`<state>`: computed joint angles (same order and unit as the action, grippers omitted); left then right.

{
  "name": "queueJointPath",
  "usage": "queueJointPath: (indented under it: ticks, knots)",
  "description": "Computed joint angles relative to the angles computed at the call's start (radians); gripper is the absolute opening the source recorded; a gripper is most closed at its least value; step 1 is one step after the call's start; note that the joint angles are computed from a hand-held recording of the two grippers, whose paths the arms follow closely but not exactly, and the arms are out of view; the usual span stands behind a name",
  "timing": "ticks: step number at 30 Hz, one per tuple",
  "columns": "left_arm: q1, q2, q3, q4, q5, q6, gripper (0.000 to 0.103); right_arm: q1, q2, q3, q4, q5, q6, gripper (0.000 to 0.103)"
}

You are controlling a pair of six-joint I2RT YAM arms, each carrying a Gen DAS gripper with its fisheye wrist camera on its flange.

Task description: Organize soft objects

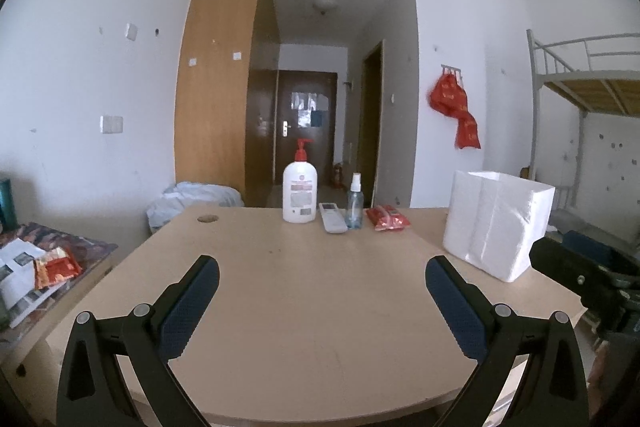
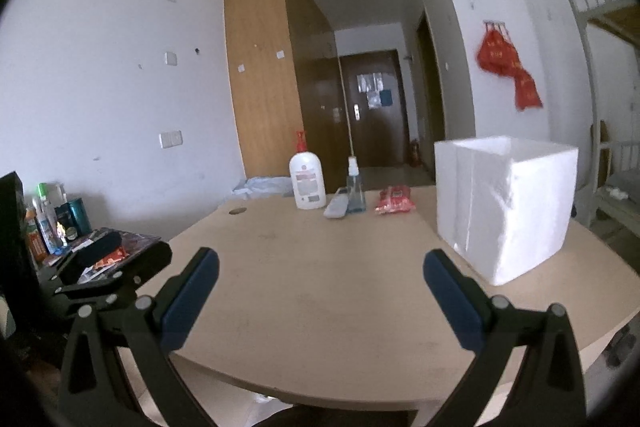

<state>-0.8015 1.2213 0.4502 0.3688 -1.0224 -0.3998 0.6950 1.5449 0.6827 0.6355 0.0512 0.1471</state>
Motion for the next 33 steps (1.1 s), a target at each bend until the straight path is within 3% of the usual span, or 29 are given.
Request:
queueJointPath:
  ticks: [4, 9, 21, 33]
  knots:
    - [-0.003, -0.012, -0.002, 0.008, 0.006, 0.003, 0.103, 0.017, -0.002, -0.002, 0.013, 0.017, -0.024, 0.103]
    - [0.034, 0.004, 0.001, 0.018, 0.088, -0.010, 0.103, 0.003, 0.012, 0.017, -0.021, 0.014, -0.024, 0.103]
    - [0.010, 0.004, 0.011, 0.001, 0.104, -0.026, 0.103, -0.002, -0.069, -0.048, -0.026, 0.092, -0.026, 0.103]
    - [-0.011, -0.001, 0.007, 0.002, 0.108, -0.027, 0.103, -0.021, -0.073, -0.050, -0.028, 0.091, -0.020, 0.103]
